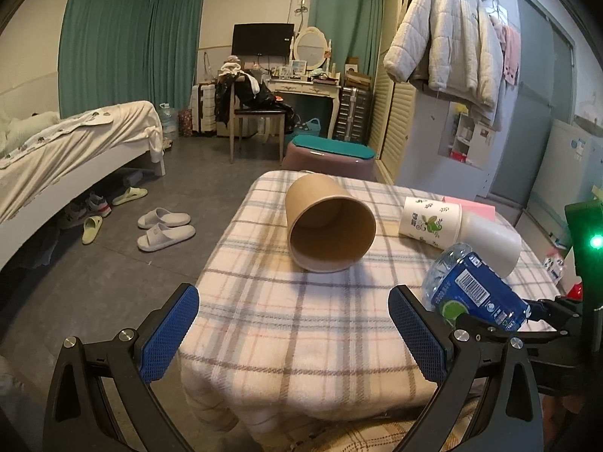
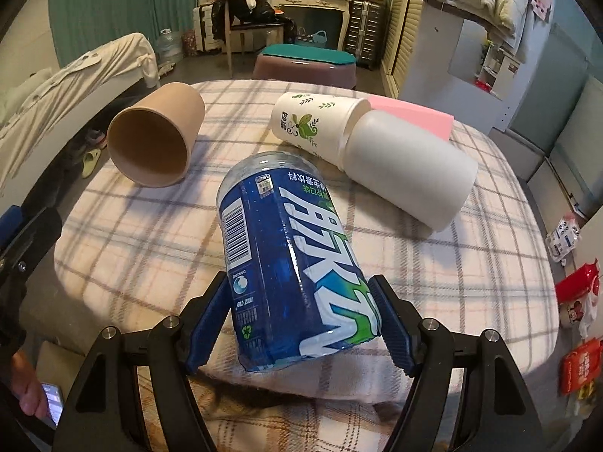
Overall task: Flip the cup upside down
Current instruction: 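Lift the blue bottle with the right gripper toward the left gripper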
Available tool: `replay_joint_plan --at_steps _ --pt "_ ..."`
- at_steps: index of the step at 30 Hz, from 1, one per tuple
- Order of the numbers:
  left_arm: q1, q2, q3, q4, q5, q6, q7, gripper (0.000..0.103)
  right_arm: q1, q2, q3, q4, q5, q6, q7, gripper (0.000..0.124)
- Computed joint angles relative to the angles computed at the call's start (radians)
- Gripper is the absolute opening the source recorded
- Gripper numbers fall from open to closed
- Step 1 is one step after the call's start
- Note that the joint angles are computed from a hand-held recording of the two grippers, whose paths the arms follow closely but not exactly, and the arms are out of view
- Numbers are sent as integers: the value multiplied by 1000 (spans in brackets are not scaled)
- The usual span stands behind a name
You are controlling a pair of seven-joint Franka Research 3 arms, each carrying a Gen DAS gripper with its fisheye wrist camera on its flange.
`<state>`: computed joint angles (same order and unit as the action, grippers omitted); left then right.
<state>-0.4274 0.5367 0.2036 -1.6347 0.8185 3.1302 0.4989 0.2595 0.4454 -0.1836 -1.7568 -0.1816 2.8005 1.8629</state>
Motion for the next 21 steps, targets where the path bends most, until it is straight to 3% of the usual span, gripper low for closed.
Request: replay_joint_plan --at_steps 4,6,11,15,21 --pt "1 -3 -21 11 2 -50 16 103 -31 -2 29 -10 40 27 -56 75" --pt "12 -2 -49 25 -2 -87 33 103 -51 -17 51 -31 66 48 -108 82" --pt "16 4 -92 71 9 -161 28 103 -127 -86 128 -122 187 180 -273 87" --pt "25 14 -153 127 1 -246 75 103 -127 -140 101 -186 229 267 -355 88" --pt "36 56 -251 241 -99 -357 212 103 -73 -172 -12 -251 216 378 -398 88"
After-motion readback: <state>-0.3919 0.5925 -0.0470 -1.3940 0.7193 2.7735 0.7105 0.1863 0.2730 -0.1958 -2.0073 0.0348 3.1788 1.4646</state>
